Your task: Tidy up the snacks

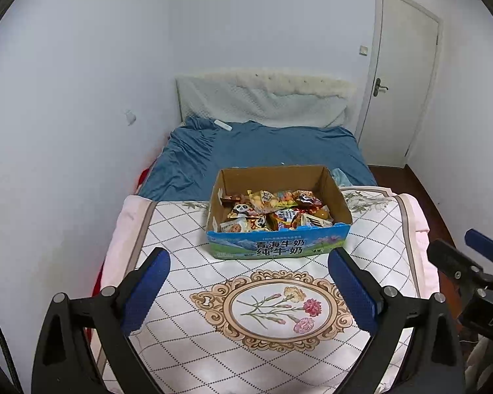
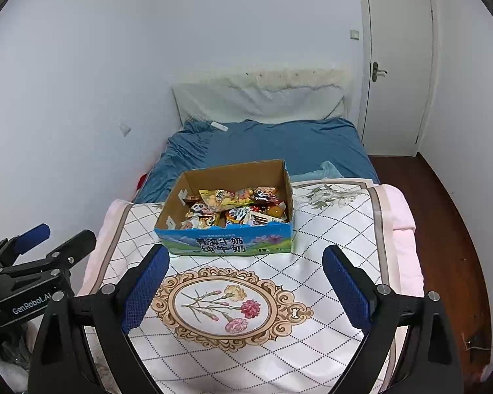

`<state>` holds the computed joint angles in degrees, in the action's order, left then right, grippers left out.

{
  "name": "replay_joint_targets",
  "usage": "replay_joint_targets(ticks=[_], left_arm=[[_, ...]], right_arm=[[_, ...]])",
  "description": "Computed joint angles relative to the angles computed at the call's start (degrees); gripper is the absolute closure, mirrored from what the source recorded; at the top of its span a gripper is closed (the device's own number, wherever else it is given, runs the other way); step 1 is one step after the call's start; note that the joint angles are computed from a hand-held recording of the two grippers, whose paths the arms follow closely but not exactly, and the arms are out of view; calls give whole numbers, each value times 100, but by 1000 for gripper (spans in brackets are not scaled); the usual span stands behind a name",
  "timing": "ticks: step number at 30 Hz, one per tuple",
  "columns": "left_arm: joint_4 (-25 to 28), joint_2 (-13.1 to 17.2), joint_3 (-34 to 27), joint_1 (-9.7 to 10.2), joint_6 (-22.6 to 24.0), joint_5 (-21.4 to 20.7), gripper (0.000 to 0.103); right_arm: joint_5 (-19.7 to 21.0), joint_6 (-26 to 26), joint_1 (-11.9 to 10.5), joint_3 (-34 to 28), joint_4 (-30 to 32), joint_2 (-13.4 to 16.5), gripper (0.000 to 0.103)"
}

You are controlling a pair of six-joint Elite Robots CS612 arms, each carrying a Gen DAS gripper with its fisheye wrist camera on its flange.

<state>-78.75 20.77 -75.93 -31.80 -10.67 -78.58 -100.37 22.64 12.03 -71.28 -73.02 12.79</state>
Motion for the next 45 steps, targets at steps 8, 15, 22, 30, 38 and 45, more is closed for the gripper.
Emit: replay_joint_targets(ticks=[8,15,22,30,38,45], left_arm=[[93,61,-204,-23,-47,-24,4],[-3,44,-63,-1,-108,-74,0],[-300,-28,353,9,-65,39,0],[-605,-190,1002,26,28,163,0],[-640,-380,1581,82,-25,103,0],[-731,-468,1828,90,-6,148,0]], right_arm=[[-122,-49,60,-148,99,19,6],[-382,-46,44,-48,-25,64,1],[-534,-91,-11,272,-231,43,0],[-488,-111,-110,819,-450,-38,0],[-511,-188,-151,1389,-699,-166,0],[-356,-68,-208,1656,-708,-214,0]])
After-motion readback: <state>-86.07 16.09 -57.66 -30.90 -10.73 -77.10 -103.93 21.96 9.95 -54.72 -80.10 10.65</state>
